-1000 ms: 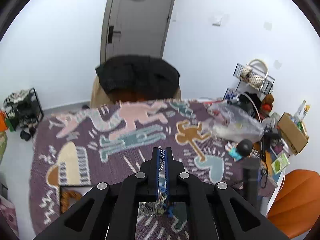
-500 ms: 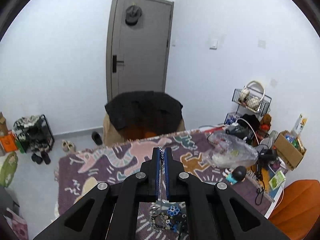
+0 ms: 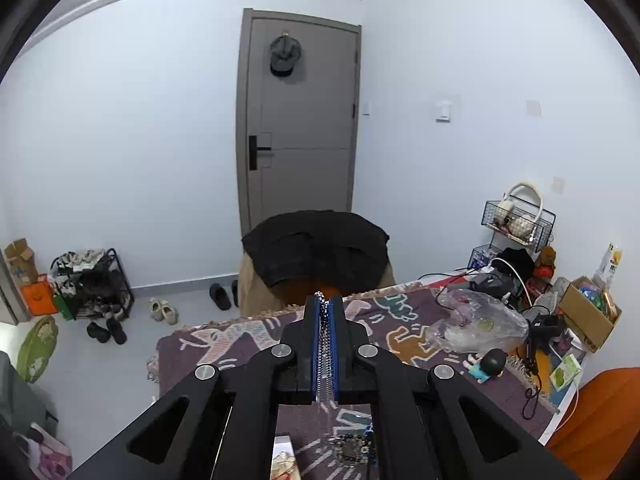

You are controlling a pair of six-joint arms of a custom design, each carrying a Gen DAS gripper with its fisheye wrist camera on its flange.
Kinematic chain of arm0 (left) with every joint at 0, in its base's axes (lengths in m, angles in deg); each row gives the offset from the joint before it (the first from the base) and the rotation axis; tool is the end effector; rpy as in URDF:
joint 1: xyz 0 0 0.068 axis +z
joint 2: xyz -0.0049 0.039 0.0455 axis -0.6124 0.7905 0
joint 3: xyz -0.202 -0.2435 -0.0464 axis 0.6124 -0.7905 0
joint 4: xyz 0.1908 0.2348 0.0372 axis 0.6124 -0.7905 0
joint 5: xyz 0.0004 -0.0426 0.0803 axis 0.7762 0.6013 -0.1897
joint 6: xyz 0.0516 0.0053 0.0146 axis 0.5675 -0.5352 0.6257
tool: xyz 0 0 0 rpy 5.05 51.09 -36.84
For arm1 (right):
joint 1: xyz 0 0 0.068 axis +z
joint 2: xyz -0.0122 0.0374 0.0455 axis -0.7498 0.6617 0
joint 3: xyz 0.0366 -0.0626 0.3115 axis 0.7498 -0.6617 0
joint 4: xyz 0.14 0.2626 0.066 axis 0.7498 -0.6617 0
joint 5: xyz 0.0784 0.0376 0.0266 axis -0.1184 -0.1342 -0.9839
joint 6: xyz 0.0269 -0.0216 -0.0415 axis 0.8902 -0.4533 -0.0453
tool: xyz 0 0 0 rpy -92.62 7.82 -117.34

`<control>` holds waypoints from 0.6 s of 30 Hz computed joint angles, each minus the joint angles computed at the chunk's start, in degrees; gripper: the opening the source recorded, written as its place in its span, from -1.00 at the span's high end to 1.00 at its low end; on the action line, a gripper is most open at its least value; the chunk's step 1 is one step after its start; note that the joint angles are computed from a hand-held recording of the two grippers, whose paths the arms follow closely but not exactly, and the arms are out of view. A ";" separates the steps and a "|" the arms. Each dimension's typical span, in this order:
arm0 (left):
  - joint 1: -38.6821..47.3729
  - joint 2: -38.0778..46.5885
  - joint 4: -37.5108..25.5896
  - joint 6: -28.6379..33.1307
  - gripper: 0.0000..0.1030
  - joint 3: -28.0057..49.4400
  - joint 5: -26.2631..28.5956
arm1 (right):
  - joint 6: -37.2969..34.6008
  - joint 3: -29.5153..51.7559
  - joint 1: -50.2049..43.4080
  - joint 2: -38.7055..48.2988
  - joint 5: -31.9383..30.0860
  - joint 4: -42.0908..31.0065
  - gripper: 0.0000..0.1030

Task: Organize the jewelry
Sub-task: 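Grasp the dark beaded bracelet with the left tool and lift it, then carry the bracelet to the black box with the left tool while the right tool grasps the blue flower keychain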

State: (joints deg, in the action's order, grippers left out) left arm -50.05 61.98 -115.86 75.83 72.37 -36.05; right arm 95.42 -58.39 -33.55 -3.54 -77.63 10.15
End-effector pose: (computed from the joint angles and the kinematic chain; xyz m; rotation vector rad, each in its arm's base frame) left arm 0.2074 -0.0543 0.4059 0.4433 1.9845 -0.3458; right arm 0.2522 0.0691 0.1344 0.1670 2.5542 0.3128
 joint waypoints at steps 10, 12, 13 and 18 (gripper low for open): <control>7.69 -0.99 -0.82 3.26 0.92 -1.93 4.62 | -2.48 1.06 3.12 -0.49 2.01 -1.34 0.62; 9.13 -0.56 -0.45 3.77 0.92 -2.88 5.66 | -2.51 0.33 3.29 -3.09 2.05 -1.67 0.63; 9.63 -0.33 -0.25 3.93 0.92 -3.37 6.03 | -2.45 0.24 3.38 -4.17 2.20 -2.11 0.63; 12.30 1.36 1.12 4.76 0.92 -6.22 8.18 | -2.64 0.68 4.06 -10.67 4.64 -5.83 0.63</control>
